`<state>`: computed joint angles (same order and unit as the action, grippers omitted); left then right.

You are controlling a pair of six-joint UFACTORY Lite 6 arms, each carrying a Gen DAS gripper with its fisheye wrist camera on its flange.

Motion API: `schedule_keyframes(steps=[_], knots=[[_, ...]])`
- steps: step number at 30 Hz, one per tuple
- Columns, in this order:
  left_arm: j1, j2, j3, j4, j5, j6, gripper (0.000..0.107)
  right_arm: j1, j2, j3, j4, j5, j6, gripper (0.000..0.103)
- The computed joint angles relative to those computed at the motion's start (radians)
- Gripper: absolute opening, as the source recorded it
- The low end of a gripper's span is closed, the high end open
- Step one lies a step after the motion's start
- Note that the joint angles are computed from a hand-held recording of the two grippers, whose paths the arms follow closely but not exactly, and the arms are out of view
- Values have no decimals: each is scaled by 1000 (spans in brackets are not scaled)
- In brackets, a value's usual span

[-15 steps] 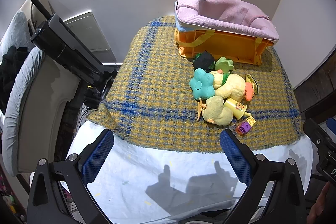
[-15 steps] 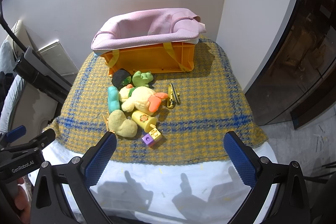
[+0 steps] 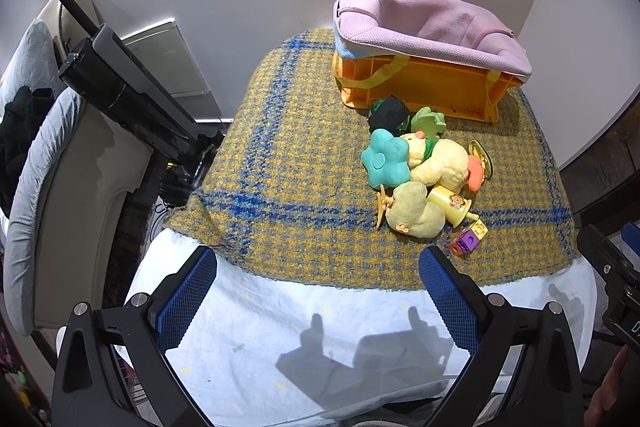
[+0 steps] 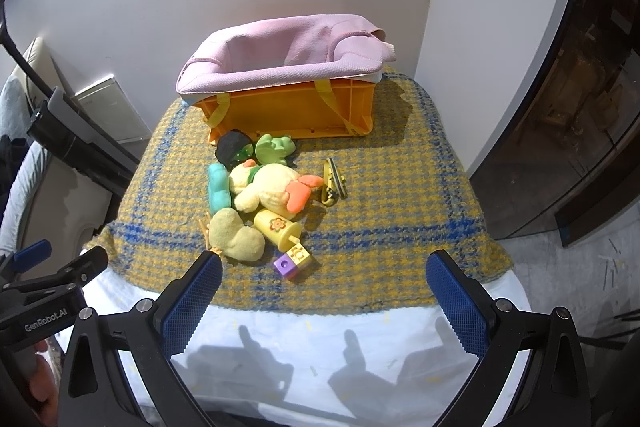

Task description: Organize objects

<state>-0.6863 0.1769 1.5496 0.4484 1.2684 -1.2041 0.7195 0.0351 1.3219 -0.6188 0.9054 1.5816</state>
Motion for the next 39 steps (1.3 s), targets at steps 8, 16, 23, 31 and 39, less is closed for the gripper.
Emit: schedule_keyframes(steps=[8, 16, 23, 31, 39], knots=[[-3, 6, 7, 6, 6, 1, 103, -8, 5, 4, 5, -11, -7, 102], [-1, 3, 7, 7, 6, 9, 103, -8, 7, 9, 5, -10, -5, 102], [3, 5, 11, 6, 8, 18, 103, -6, 10, 10, 1, -11, 2, 102], [6, 2, 17, 15, 16, 28, 103, -8, 9, 4, -4, -18, 8, 102], [3, -2, 9, 17, 10, 29, 103, -7, 17, 14, -3, -14, 12, 102]])
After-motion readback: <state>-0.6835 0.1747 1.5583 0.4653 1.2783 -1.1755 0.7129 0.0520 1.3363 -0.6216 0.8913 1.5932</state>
